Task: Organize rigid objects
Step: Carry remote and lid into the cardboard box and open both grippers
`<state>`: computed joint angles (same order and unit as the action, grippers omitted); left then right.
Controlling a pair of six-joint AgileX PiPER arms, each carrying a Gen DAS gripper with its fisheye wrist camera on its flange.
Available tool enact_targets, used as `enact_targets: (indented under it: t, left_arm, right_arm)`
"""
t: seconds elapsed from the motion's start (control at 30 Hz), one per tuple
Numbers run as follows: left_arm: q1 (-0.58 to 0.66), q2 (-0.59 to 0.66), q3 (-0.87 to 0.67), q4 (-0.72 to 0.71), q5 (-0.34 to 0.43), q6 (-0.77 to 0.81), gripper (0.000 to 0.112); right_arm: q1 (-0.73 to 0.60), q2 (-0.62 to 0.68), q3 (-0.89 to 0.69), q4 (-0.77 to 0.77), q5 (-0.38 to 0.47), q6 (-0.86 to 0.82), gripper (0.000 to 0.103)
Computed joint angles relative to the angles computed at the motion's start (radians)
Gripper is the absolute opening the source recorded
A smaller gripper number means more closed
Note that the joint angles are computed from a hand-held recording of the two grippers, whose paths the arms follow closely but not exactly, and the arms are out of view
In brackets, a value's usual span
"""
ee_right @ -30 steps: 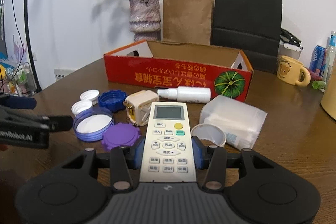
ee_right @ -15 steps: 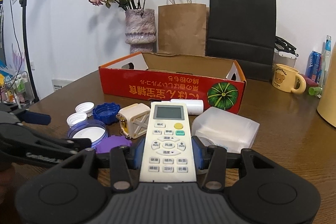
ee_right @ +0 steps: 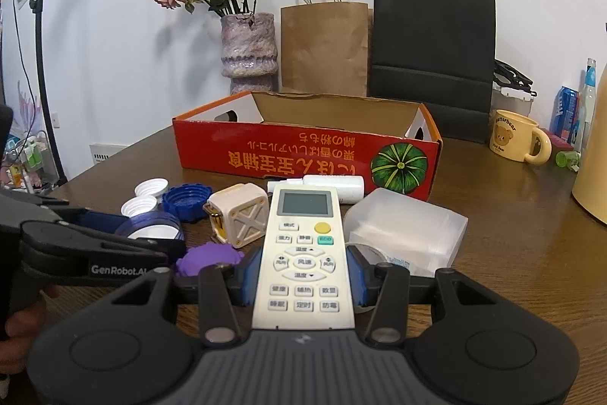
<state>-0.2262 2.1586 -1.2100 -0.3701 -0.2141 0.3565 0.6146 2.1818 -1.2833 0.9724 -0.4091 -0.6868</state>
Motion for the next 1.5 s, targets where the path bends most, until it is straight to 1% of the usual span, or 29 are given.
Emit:
enact_targets:
  t: [0.03,0.17,0.3,0.37,0.43,0.67,0.8,0.93,1.13,1.4,1.5]
  left_arm:
    - [0.002,-0.002,0.004,0.028,-0.002,-0.031,0.068]
    - [-0.005,-0.010,0.021,-0.032,-0.038,0.025,0.068]
    - [-0.010,-0.017,0.034,-0.042,-0.062,0.032,0.068]
    - [-0.008,-0.023,0.047,-0.023,-0.080,0.008,0.068]
    - [-0.010,-0.030,0.059,-0.038,-0.101,0.015,0.068]
    - [-0.017,-0.059,0.103,-0.071,-0.155,0.017,0.068]
    - [-0.028,-0.085,0.131,-0.069,-0.188,0.003,0.068]
    - [-0.038,-0.113,0.142,-0.082,-0.194,0.001,0.068]
    - [-0.050,-0.155,0.138,-0.103,-0.193,0.019,0.068]
    - [-0.072,-0.162,0.043,-0.276,-0.146,0.160,0.068]
    - [-0.080,-0.146,-0.010,-0.358,-0.129,0.237,0.068]
  right_arm:
    - [-0.001,0.000,0.002,-0.009,0.000,0.009,0.045]
    - [0.004,0.000,0.005,-0.017,-0.014,0.013,0.045]
    - [0.006,-0.001,0.012,-0.027,-0.025,0.027,0.045]
    - [0.008,-0.005,0.025,-0.063,-0.038,0.064,0.045]
    - [0.012,-0.008,0.035,-0.084,-0.056,0.084,0.045]
    - [0.013,-0.018,0.053,-0.125,-0.086,0.131,0.045]
    - [0.024,-0.028,0.065,-0.121,-0.120,0.122,0.045]
    - [0.029,-0.051,0.083,-0.134,-0.136,0.127,0.045]
    - [0.028,-0.082,0.084,-0.111,-0.155,0.082,0.045]
    - [0.002,-0.105,0.050,-0.108,-0.152,0.053,0.045]
    - [-0.016,-0.103,0.020,-0.106,-0.130,0.036,0.045]
